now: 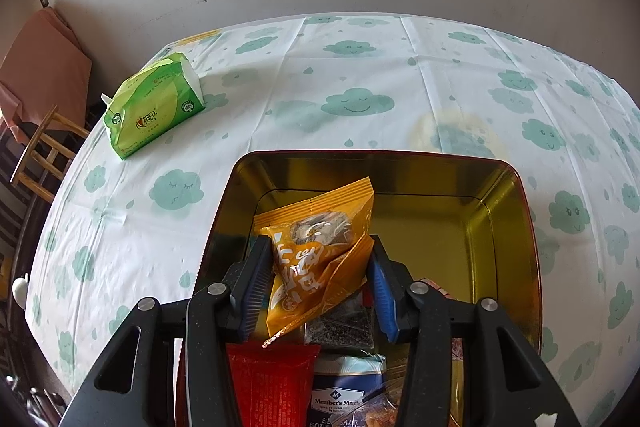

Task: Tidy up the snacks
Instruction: 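Carry the orange snack bag into the gold tin and open the left tool, then carry the yellow candy into the gold tin and open the right tool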

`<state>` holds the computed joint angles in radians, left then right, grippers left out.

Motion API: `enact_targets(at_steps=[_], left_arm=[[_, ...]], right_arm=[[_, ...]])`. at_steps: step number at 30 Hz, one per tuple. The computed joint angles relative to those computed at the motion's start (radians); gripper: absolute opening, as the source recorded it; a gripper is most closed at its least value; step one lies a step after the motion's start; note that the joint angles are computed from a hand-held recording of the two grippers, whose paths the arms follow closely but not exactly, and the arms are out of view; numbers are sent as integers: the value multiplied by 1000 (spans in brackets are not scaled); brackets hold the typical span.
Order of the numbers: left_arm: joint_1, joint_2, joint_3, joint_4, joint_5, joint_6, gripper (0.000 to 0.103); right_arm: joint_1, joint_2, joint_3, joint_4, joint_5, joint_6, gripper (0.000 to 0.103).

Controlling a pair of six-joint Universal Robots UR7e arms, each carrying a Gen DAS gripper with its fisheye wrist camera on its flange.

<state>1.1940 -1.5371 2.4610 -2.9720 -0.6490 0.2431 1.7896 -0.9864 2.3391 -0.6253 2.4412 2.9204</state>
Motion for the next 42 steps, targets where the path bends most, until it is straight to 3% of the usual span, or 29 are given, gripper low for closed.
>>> enact_targets(at_steps=[4,11,23,27,31,37,42], left_arm=[[0,6,0,-8,6,1,48],[-29,16,25,-72,46,42,65],[-119,-19,103,-174,114,96,72],[-166,-76,140,-147,125,62,75],[-215,-157,179,-56,126,-7,78],[-289,-327,224,212,88,-197,80],[-373,-486,255,443,115,-359,87]], right_arm=[[1,1,-1,0,1,0,34],[3,3,-3,2,3,2,34],[4,4,-3,1,4,2,34],[3,3,-2,0,4,1,34],[1,1,-1,0,1,0,34],[3,3,-2,0,5,0,34],[4,4,-3,1,5,1,34]])
